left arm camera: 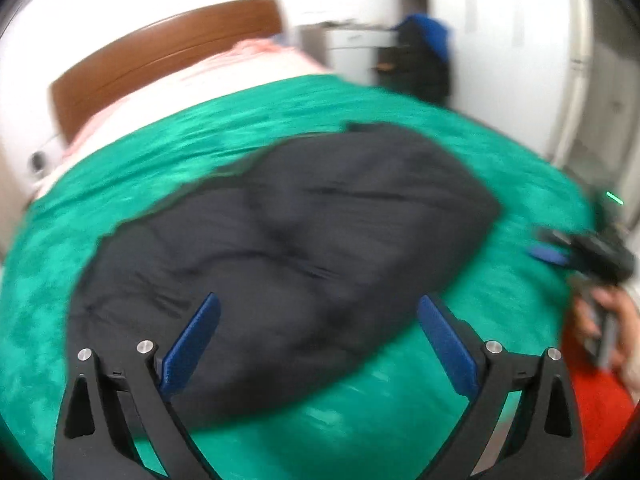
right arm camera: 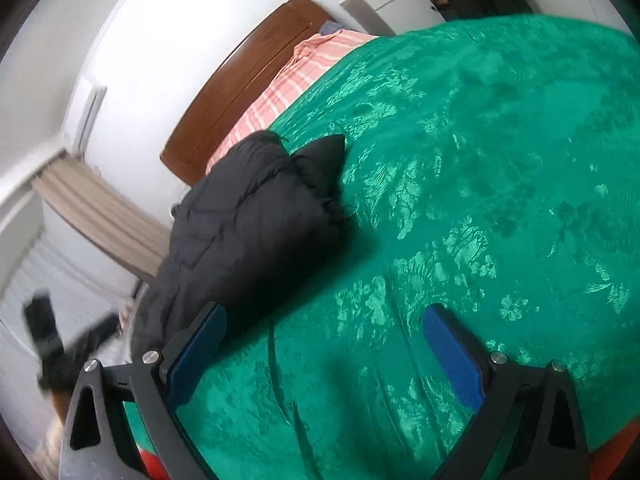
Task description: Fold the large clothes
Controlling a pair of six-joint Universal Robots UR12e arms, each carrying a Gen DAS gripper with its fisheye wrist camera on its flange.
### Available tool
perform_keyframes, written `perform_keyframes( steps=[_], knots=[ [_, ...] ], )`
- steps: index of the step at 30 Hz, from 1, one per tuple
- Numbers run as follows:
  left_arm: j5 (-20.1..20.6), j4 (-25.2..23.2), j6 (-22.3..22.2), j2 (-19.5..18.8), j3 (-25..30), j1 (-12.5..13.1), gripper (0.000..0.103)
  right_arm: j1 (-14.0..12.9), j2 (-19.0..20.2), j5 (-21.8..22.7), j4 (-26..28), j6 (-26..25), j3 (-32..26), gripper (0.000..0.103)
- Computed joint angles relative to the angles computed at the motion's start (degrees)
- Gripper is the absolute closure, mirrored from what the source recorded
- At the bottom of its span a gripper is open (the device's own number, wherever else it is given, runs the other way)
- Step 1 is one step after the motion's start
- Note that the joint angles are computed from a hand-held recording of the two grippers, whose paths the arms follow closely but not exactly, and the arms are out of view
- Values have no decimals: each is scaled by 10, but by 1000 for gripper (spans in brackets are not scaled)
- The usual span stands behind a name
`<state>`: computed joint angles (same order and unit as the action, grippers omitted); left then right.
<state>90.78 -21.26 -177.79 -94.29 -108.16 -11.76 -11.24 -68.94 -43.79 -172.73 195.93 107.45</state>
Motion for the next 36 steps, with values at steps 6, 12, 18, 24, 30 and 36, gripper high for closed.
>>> perform_keyframes(
  steps=[6, 12, 18, 24, 30, 36],
  knots=[
    [-67, 19, -26, -13, -15, 1, 4, 2, 4, 25, -4, 8, -3, 5],
    [-55, -7, -7, -53, 5, -16, 3, 2, 16, 39, -7, 32, -15, 5],
    [-27, -53, 9, -52, 11, -26, 4, 8, 56, 108, 17, 100, -71, 4],
    [-63, 42, -74, -21, -4, 11, 2, 28, 103, 101, -30, 245, -122, 3],
    [-47, -65, 40, -67, 33, -2, 2, 54, 104, 82, 48, 184, -172, 60],
    [-212, 8, -64, 29, -59, 86, 3, 120, 28, -72, 90, -116, -194, 66]
  ],
)
